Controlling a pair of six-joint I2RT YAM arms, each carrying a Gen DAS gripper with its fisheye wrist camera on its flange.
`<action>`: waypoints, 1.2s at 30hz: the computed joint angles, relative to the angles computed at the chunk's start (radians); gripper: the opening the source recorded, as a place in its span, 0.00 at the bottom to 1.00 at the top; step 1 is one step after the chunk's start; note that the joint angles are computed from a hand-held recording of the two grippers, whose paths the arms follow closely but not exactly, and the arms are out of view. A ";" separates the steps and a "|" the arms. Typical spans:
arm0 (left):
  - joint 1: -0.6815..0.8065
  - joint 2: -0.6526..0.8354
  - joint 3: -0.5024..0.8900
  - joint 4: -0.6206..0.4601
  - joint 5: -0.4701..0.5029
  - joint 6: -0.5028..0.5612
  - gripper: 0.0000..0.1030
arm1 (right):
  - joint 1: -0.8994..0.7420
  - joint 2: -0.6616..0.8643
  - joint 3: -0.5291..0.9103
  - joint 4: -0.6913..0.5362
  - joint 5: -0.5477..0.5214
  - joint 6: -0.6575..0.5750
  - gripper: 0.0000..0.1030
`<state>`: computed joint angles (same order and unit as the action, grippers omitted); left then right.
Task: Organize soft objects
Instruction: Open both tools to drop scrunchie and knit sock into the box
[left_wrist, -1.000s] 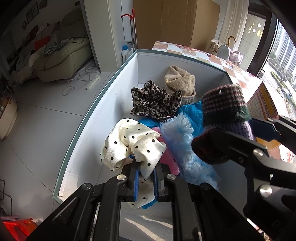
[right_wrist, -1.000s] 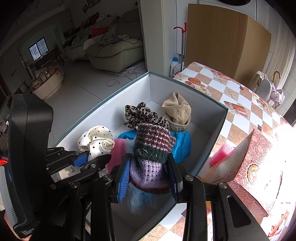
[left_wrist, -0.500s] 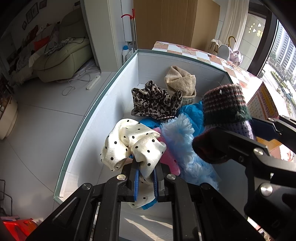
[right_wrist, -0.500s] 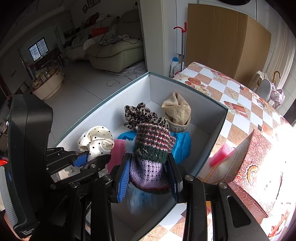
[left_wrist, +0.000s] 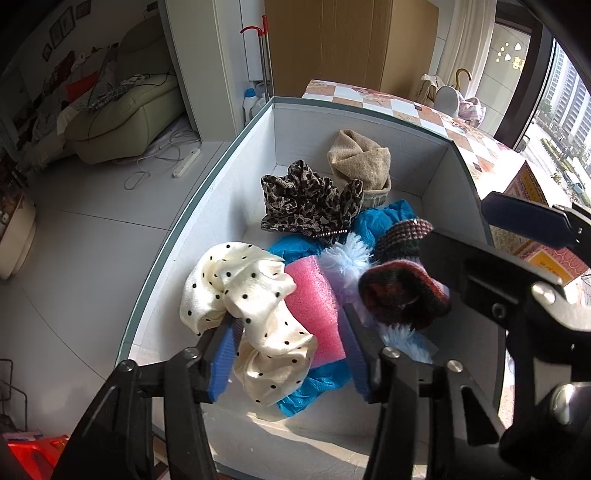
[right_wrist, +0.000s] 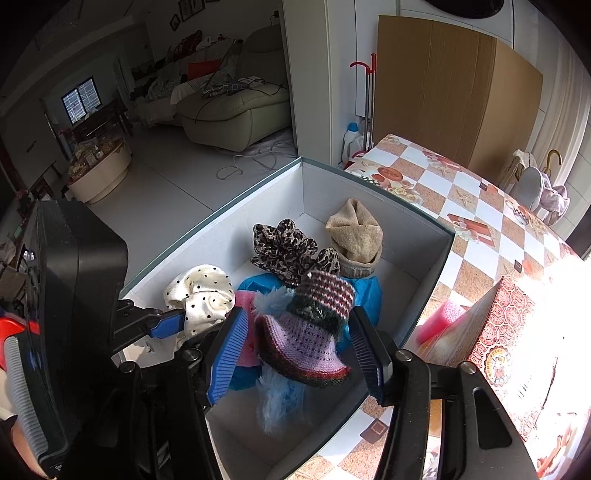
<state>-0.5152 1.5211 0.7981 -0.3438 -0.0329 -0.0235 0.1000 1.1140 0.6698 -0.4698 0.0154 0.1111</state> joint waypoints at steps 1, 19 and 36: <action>-0.001 -0.003 0.002 -0.001 -0.001 0.001 0.79 | -0.005 -0.004 0.004 -0.004 -0.004 -0.003 0.57; 0.011 -0.101 -0.016 -0.033 0.109 0.005 0.81 | -0.115 -0.183 0.000 -0.126 -0.069 -0.061 0.57; -0.043 -0.067 0.050 -0.158 -0.048 0.001 0.92 | -0.157 -0.232 0.010 -0.186 -0.098 -0.086 0.57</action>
<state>-0.5580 1.4536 0.8484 -0.5020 -0.0807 -0.0228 -0.0570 0.8818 0.6793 -0.6554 -0.0829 0.0253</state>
